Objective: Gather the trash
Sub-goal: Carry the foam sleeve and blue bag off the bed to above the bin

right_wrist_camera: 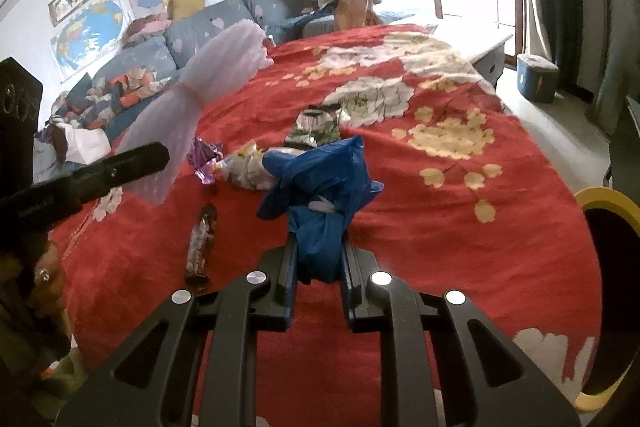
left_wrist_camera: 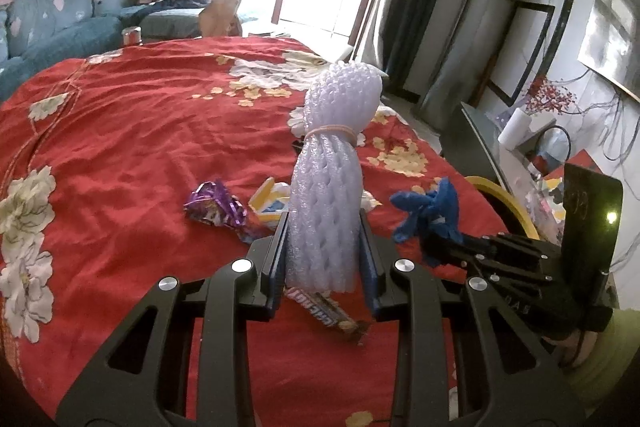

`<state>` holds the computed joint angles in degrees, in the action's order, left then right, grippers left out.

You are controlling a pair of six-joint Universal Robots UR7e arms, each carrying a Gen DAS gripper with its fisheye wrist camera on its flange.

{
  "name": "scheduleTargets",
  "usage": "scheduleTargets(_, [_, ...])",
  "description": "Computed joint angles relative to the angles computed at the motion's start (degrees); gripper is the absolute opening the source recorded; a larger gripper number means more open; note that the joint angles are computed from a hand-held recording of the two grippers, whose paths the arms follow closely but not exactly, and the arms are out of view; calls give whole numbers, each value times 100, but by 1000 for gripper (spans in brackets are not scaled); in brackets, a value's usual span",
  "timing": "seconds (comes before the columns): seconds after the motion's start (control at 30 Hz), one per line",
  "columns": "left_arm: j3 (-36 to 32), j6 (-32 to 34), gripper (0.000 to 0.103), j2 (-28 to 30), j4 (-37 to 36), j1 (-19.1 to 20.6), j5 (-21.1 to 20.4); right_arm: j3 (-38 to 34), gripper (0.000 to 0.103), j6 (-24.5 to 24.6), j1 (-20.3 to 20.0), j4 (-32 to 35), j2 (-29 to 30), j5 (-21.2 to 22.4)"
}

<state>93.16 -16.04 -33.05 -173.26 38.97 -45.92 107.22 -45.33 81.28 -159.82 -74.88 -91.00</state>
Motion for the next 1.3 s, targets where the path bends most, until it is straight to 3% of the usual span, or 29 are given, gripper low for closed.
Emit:
scheduleTargets(0.8, [-460, 321, 24, 379, -96, -235, -258, -215, 17, 405, -309, -237, -380, 436])
scheduleTargets(1.3, [-1015, 459, 24, 792, 243, -328, -596, -389, 17, 689, -620, -461, -522, 549])
